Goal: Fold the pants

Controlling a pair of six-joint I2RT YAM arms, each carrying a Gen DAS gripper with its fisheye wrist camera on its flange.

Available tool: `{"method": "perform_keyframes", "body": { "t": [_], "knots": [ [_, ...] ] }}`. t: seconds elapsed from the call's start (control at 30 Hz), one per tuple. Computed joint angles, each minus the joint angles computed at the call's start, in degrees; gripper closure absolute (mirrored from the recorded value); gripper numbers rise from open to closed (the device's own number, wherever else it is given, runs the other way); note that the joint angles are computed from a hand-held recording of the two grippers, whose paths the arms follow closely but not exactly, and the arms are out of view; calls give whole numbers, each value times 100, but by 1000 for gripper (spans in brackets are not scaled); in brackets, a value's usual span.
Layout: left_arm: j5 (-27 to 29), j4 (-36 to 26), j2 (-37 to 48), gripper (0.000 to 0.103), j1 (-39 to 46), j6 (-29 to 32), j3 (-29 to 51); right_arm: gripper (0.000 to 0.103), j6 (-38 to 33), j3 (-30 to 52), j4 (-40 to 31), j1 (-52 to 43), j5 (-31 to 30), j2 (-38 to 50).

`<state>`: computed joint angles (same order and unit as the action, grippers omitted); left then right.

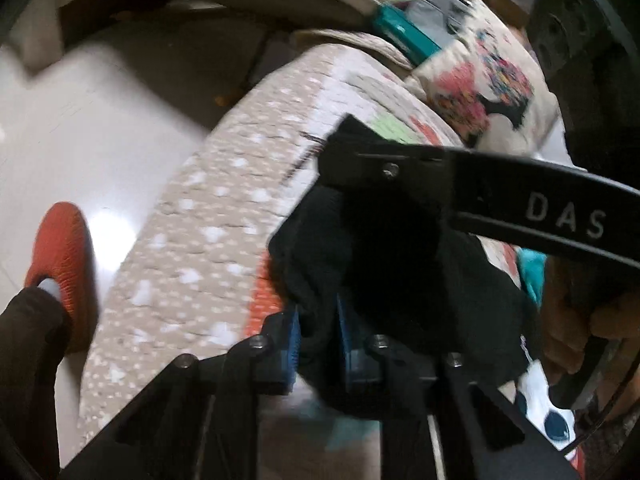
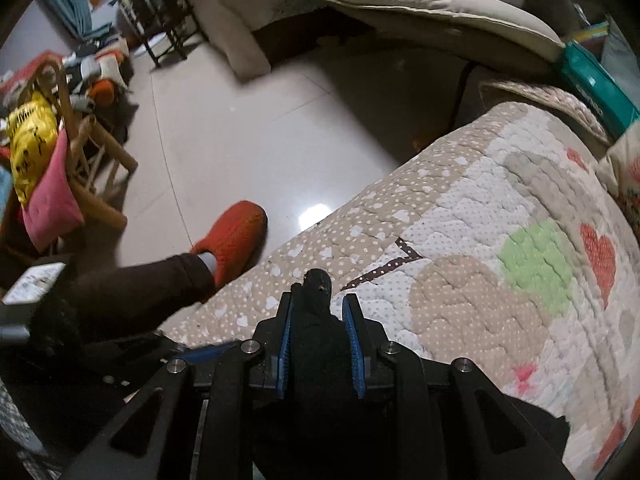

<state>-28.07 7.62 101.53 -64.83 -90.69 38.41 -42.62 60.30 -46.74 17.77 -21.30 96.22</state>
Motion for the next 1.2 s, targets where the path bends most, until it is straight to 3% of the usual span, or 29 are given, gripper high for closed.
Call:
{"method": "perform_keyframes", "body": {
  "t": [0.2,0.37,0.6,0.77,0.9,1.0,1.1,1.13,1.2],
  "knots": [
    [94,-343,-110,89,21,216,372,78,-160,134,-302,-576,-371,-106],
    [226,-562,109,89,13,583,1095,78,-689,591,-881,-1530,-771,-3],
    [655,-1441,1456,89,5,1320,3269,77,-1500,1255,-1506,-2997,-908,445],
    [1014,-2035,2258,85,-81,1593,4544,77,-1820,1733,-1528,-3985,-714,1146],
    [1231,-1745,2058,76,-235,1660,4237,69,-1912,1838,-1043,-4626,-237,1586],
    [1024,-1740,1684,72,-426,1379,3690,47,-1601,1973,-618,-5016,-123,1645],
    [901,-1801,1464,72,-408,943,3304,47,-1165,1775,97,-5263,-197,1278],
    [868,-1836,1406,72,-384,759,3174,49,-1189,1837,-57,-5306,-393,1238],
    [806,-1963,1387,72,-332,592,3131,55,-1393,2185,-1025,-5376,-1047,1306]
  ]
}}
